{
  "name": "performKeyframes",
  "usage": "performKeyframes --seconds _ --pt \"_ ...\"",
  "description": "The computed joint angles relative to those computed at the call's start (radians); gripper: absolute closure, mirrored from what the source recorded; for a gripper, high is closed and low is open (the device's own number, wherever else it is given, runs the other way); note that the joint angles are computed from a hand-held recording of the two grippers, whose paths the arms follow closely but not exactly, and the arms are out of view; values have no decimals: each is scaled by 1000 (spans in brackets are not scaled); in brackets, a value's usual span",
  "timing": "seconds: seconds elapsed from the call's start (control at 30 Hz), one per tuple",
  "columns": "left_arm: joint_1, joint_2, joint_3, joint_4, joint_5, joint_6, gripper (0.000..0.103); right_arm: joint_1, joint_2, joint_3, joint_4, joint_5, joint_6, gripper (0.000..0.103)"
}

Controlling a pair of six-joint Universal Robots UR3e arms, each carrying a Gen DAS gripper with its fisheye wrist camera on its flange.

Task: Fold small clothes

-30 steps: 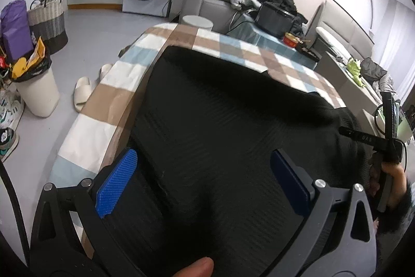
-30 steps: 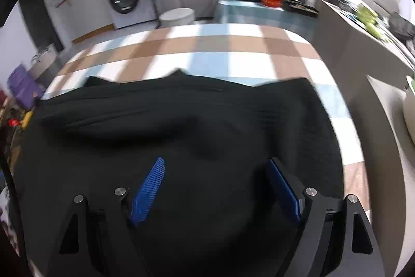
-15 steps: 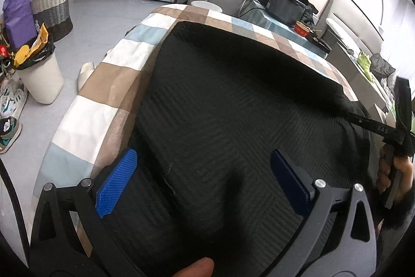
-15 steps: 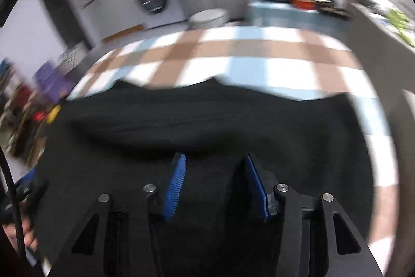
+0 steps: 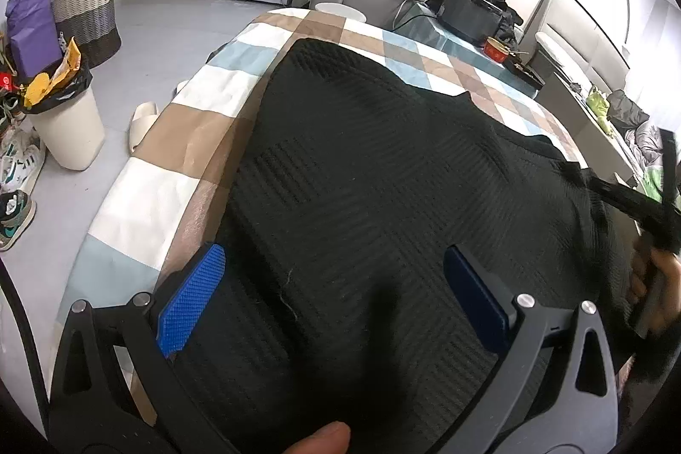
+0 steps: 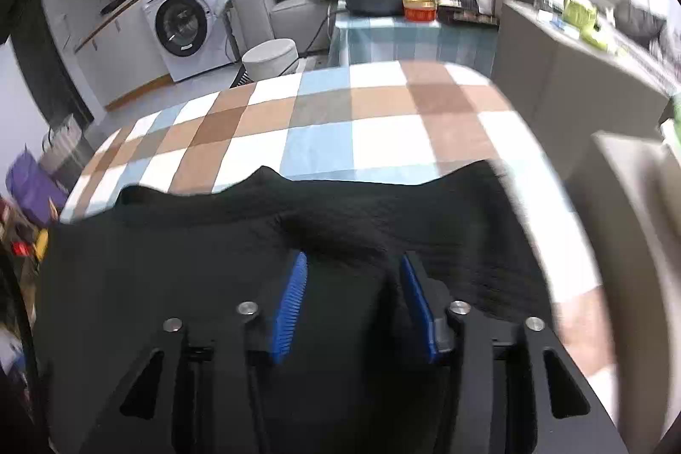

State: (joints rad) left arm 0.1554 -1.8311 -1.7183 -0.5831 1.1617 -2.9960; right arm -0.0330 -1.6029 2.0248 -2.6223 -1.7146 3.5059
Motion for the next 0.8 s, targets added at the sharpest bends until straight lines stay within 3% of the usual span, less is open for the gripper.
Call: performKeyframes --seconds 0.17,0.33,0.5,0.53,0.67,0.8 --pt "4 10 -9 -1 19 -6 1 -78 -271 170 83 46 -67 34" --pt "21 29 -42 2 39 -2 1 -249 -637 327 357 157 -165 33" --pt "50 75 -107 -1 45 5 1 -399 -842 410 552 243 -255 35" --pt "59 89 -119 -9 39 8 1 -395 -844 418 563 230 -246 37" --pt "81 148 -164 -25 41 26 1 -417 -935 434 625 313 -302 86" --pt "108 213 -208 -41 37 55 1 -363 -1023 412 663 268 -317 89"
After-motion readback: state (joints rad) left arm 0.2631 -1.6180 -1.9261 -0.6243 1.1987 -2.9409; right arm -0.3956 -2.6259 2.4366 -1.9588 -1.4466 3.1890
